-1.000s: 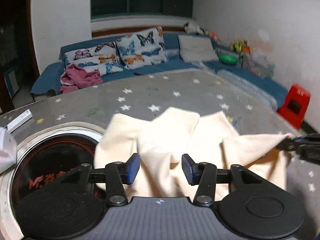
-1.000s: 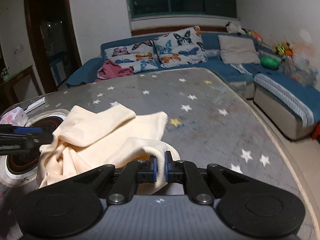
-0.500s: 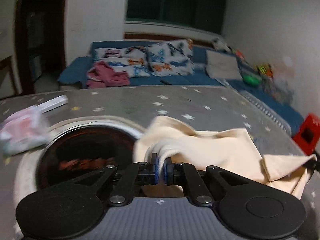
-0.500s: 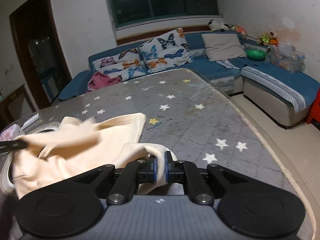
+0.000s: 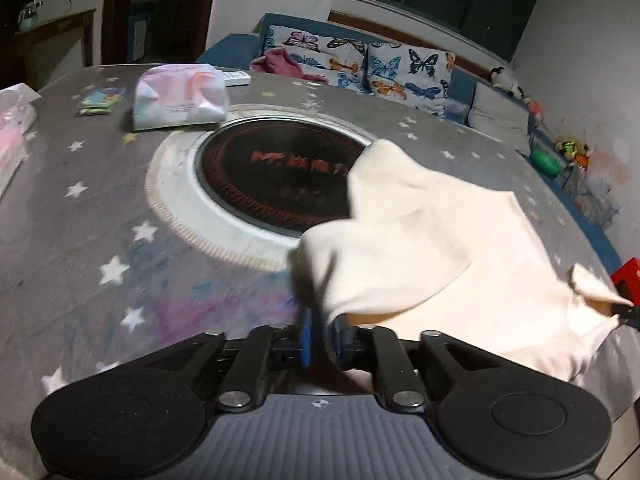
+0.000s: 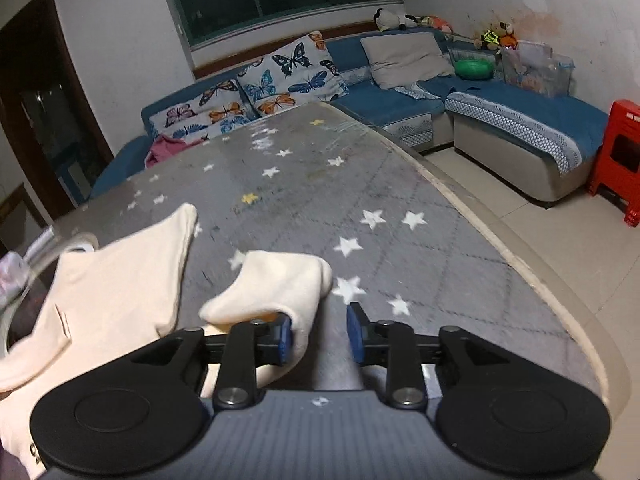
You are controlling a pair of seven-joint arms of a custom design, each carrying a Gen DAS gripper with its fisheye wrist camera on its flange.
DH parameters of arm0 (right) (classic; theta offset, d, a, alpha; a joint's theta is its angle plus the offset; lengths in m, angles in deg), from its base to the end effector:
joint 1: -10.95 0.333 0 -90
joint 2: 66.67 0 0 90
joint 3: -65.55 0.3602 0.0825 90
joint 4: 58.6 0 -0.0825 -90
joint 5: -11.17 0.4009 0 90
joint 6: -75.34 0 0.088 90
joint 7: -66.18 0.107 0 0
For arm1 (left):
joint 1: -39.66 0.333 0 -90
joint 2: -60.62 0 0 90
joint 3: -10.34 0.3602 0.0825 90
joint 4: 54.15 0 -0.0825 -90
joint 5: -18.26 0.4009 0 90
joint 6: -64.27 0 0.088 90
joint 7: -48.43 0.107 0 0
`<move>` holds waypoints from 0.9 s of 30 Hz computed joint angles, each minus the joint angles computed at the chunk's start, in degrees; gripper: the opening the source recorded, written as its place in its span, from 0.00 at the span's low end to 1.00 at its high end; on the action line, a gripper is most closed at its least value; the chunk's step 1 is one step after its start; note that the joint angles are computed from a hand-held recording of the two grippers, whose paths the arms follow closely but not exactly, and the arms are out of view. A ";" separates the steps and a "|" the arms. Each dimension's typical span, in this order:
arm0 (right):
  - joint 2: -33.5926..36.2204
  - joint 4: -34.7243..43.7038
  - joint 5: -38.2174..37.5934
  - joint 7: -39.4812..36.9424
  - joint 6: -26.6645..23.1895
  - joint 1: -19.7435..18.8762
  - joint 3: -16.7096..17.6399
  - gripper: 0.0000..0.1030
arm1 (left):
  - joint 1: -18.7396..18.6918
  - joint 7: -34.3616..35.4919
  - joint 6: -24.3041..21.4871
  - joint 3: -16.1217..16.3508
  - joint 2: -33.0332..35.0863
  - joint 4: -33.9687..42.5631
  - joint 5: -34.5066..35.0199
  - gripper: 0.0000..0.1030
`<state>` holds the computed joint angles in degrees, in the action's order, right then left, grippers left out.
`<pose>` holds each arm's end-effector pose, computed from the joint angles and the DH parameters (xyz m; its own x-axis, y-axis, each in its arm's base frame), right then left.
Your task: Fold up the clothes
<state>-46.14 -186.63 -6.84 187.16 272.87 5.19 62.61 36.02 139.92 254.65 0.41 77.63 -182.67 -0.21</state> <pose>0.6152 -0.0557 0.3352 -0.2339 -0.9470 -0.2201 -0.6236 0.3198 -0.7133 0.6043 -0.1056 0.3535 0.0214 -0.9773 0.2107 -0.7263 -0.1600 -0.6685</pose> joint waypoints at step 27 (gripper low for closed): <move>0.58 0.36 10.93 -29.66 -3.29 19.09 -12.68 0.35 | 0.35 6.38 5.50 -4.08 1.97 3.40 7.43 0.51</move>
